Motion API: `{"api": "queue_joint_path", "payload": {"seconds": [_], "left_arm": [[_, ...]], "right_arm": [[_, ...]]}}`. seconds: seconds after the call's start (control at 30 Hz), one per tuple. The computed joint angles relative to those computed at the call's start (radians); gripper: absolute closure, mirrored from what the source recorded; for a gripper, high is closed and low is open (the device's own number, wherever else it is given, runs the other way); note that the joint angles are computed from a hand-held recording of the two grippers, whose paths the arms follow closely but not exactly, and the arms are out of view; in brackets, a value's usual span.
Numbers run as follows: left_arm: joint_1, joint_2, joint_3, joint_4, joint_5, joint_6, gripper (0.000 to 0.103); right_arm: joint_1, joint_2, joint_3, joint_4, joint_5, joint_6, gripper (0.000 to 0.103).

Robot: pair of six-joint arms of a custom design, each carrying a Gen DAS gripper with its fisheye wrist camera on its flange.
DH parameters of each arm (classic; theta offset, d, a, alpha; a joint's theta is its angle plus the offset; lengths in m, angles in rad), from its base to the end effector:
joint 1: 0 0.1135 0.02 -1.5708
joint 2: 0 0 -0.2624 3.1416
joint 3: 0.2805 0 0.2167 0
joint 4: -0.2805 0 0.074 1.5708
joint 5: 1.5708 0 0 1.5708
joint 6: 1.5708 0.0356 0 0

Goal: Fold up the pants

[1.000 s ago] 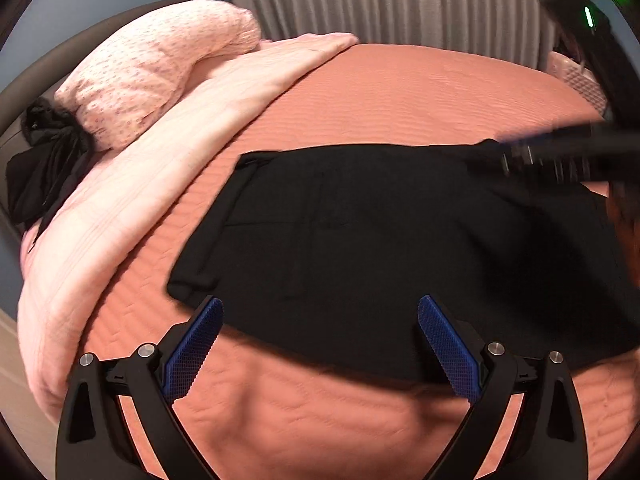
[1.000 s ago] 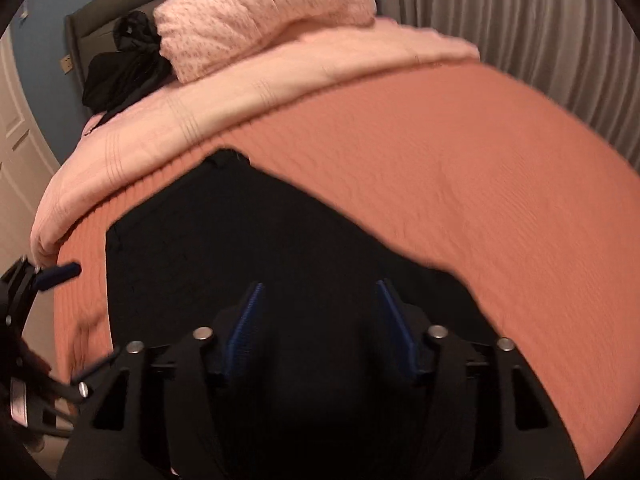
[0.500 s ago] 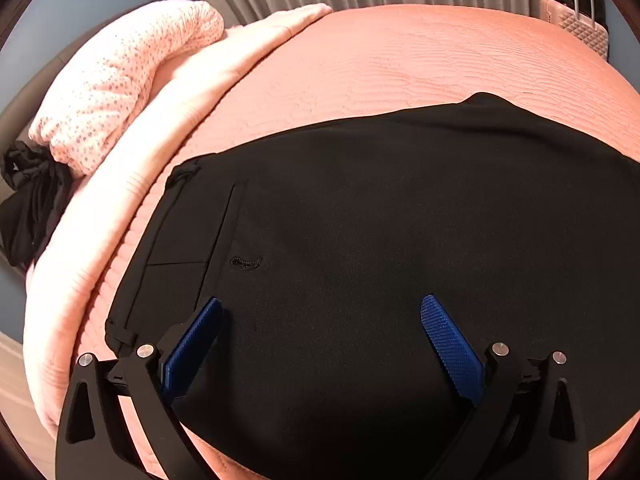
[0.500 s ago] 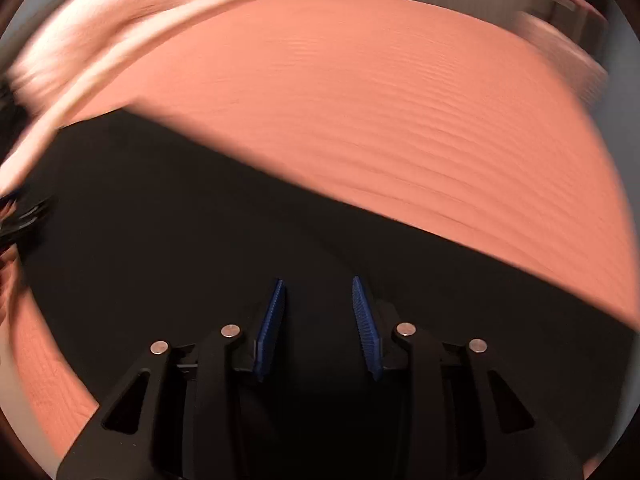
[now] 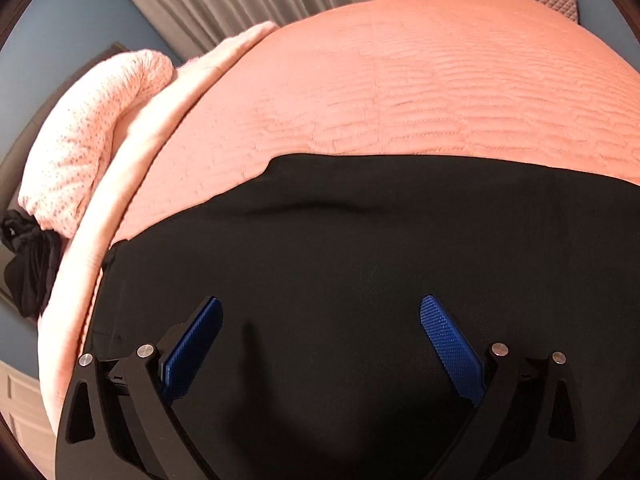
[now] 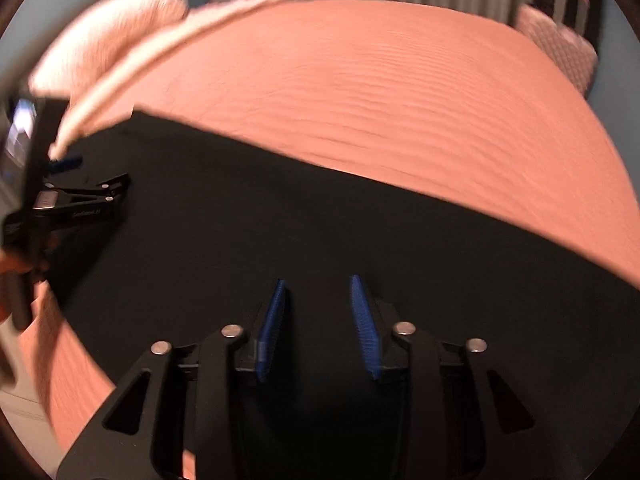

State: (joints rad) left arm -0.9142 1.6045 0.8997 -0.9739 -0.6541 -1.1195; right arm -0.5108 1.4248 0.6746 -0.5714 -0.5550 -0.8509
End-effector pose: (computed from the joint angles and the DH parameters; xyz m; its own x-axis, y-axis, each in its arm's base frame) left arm 0.1486 -0.1573 0.1849 -0.8663 -0.0458 -0.4974 -0.2545 0.8973 0.3607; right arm 0.1843 -0.0818 0.1740 -0.7845 -0.2928 -0.5466 -0.4364 0.8869 0.1513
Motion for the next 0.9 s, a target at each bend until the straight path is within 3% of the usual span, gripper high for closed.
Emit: {"api": "queue_joint_path", "payload": {"seconds": [0.03,0.1,0.13,0.17,0.2,0.27,0.3,0.4,0.47,0.5,0.53,0.6,0.63,0.67,0.7,0.77,0.83,0.9], "left_arm": [[0.0,-0.012,-0.013,0.014,0.006,0.011,0.005],[0.013,-0.041,-0.018,0.008,0.015,0.036,0.005],[0.024,-0.045,-0.008,-0.018,0.018,0.04,0.005],[0.016,-0.033,0.02,-0.069,0.02,0.015,0.005],[-0.004,-0.024,0.049,-0.114,0.018,-0.011,0.005],[-0.063,0.012,0.118,-0.183,0.008,-0.072,0.005],[-0.103,0.012,0.149,-0.218,0.008,-0.107,0.005],[-0.208,0.056,0.245,-0.283,0.008,-0.196,0.005],[-0.252,0.122,0.305,-0.305,0.03,-0.232,0.005],[-0.274,0.169,0.333,-0.31,0.046,-0.247,0.005],[-0.284,0.206,0.353,-0.318,0.056,-0.256,0.005],[-0.283,0.263,0.362,-0.315,0.093,-0.251,0.005],[-0.295,0.255,0.352,-0.316,0.083,-0.272,0.005],[-0.295,0.245,0.351,-0.327,0.088,-0.28,0.005],[-0.293,0.231,0.353,-0.347,0.101,-0.281,0.005],[-0.314,0.218,0.368,-0.401,0.082,-0.303,0.005],[-0.353,0.212,0.394,-0.438,0.066,-0.327,0.005],[-0.392,0.242,0.454,-0.474,0.062,-0.347,0.005]], "right_arm": [[-0.126,0.077,0.075,-0.077,-0.034,-0.116,0.087],[-0.372,0.244,0.252,-0.102,0.034,-0.229,0.086],[-0.463,0.346,0.377,-0.189,0.005,-0.294,0.09],[-0.54,0.434,0.503,-0.268,-0.02,-0.297,0.091],[-0.595,0.486,0.604,-0.268,0.017,-0.264,0.088],[-0.661,0.511,0.684,-0.099,0.165,-0.156,0.082],[-0.678,0.511,0.712,-0.099,0.171,-0.115,0.083],[-0.726,0.564,0.932,-0.405,-0.045,-0.111,0.082],[-0.63,0.548,0.915,-0.486,-0.076,-0.121,0.082],[-0.574,0.538,0.879,-0.47,-0.066,-0.117,0.077],[-0.508,0.542,0.846,-0.425,-0.029,-0.1,0.07],[-0.409,0.607,0.844,-0.266,0.137,0.01,0.069],[-0.422,0.642,0.885,-0.263,0.133,0.042,0.071],[-0.458,0.679,0.954,-0.306,0.092,0.072,0.084],[-0.505,0.666,0.974,-0.274,0.117,0.121,0.081],[-0.591,0.619,0.966,-0.247,0.087,0.081,0.078],[-0.701,0.594,0.961,-0.364,0.025,-0.03,0.063],[-0.752,0.485,0.775,-0.34,0.054,-0.163,0.046]]}}
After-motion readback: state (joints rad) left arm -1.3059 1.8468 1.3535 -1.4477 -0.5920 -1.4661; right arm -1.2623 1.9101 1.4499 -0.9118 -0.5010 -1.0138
